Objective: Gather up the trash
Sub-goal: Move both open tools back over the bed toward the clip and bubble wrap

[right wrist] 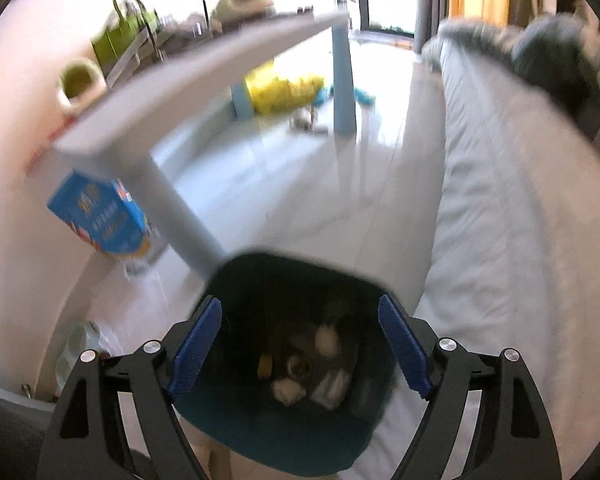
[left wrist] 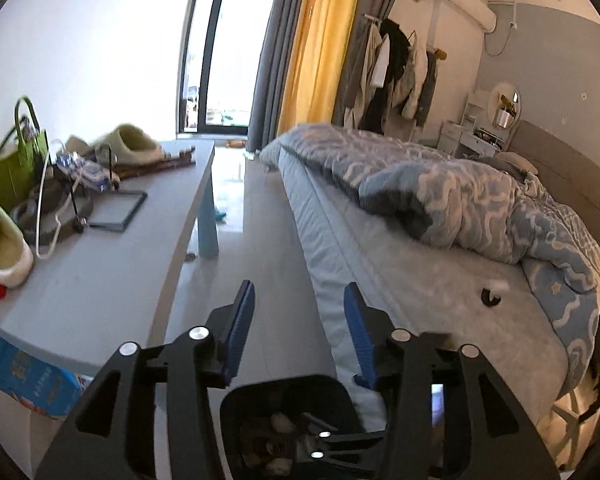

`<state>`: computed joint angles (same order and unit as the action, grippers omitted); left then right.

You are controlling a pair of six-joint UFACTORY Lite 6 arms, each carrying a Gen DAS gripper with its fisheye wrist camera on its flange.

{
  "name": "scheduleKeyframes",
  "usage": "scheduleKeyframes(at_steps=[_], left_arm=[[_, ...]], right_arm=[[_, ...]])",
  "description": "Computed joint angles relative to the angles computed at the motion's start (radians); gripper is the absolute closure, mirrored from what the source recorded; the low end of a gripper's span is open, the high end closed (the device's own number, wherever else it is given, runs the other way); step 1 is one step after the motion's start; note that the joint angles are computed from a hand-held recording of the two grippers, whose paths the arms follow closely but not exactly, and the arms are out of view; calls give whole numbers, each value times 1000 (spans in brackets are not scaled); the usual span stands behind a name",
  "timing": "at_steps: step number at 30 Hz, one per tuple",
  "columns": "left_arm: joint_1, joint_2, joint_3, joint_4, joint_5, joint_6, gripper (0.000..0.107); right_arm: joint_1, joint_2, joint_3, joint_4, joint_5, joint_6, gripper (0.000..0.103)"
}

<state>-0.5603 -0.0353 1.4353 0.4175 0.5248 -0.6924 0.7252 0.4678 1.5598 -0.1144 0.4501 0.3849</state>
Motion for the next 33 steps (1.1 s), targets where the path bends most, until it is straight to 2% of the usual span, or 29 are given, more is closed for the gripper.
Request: scheduleKeyframes(at_steps=[2, 4, 7, 9, 23, 29, 33], left_arm=[[-15, 15, 33, 4, 0, -11, 47], [-29, 27, 56, 19, -5, -28, 46], [-57, 60, 99, 64, -1, -79, 40], [-73, 84, 123, 81, 4, -94, 38], [-186, 281, 299, 155, 15, -180, 22], [-224, 408, 405, 150, 23, -175, 21], [-247, 498, 494, 125, 32, -146, 17]], right_arm=[[-9, -60, -17, -67, -4, 41, 21], [-30, -142, -53, -161, -16, 103, 20], [-80, -219, -97, -197, -33, 119, 20], [-126, -255, -117, -149, -43, 61, 19], [-310, -471, -265, -116, -33, -74, 17], [-447, -549, -344, 106, -40, -295, 16], [-507, -581, -371, 150, -34, -353, 15]])
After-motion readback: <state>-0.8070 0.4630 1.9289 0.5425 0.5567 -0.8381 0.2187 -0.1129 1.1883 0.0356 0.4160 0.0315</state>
